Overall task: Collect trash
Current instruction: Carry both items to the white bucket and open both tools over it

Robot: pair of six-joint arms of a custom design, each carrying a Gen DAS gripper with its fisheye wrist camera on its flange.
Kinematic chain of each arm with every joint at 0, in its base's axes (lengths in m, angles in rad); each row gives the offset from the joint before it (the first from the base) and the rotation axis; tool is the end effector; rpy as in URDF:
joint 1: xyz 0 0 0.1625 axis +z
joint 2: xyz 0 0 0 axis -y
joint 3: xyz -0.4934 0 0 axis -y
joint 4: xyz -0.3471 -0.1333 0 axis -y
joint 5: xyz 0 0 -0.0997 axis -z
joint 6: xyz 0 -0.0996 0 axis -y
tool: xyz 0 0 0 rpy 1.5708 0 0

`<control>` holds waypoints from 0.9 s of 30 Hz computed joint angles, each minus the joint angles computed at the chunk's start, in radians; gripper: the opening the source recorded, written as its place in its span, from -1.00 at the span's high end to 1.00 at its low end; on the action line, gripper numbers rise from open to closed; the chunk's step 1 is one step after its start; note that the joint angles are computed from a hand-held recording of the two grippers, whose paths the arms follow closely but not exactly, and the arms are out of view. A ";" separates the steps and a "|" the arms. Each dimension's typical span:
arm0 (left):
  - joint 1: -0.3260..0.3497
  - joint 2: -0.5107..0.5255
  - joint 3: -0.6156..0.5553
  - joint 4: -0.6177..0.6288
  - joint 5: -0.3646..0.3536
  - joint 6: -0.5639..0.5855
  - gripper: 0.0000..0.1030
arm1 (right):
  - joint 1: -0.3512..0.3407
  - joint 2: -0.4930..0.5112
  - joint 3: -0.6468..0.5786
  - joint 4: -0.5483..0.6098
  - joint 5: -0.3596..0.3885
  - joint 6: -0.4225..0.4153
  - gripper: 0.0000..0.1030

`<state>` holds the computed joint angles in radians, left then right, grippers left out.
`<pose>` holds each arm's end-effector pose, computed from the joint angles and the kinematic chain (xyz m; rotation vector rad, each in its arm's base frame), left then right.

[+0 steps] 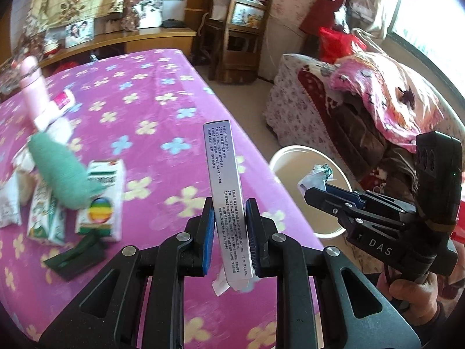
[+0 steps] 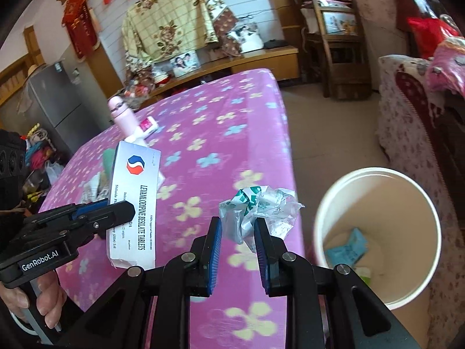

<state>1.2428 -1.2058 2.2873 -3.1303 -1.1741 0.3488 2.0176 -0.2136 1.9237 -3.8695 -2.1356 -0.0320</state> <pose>0.0112 -0.5003 0.2813 0.7635 2.5634 -0.6453 0.3157 -0.4737 -0.0913 0.3890 -2.5446 0.9138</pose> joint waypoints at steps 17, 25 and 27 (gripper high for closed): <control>-0.082 0.186 -0.056 -0.018 0.003 -0.034 0.65 | -0.124 -0.065 0.132 -0.128 -0.041 0.031 0.57; -0.101 0.256 -0.082 -0.026 0.012 -0.038 0.65 | -0.147 -0.080 0.148 -0.142 -0.070 0.020 0.57; -0.101 0.270 -0.090 -0.025 0.009 -0.040 0.65 | -0.155 -0.082 0.153 -0.147 -0.067 0.021 0.57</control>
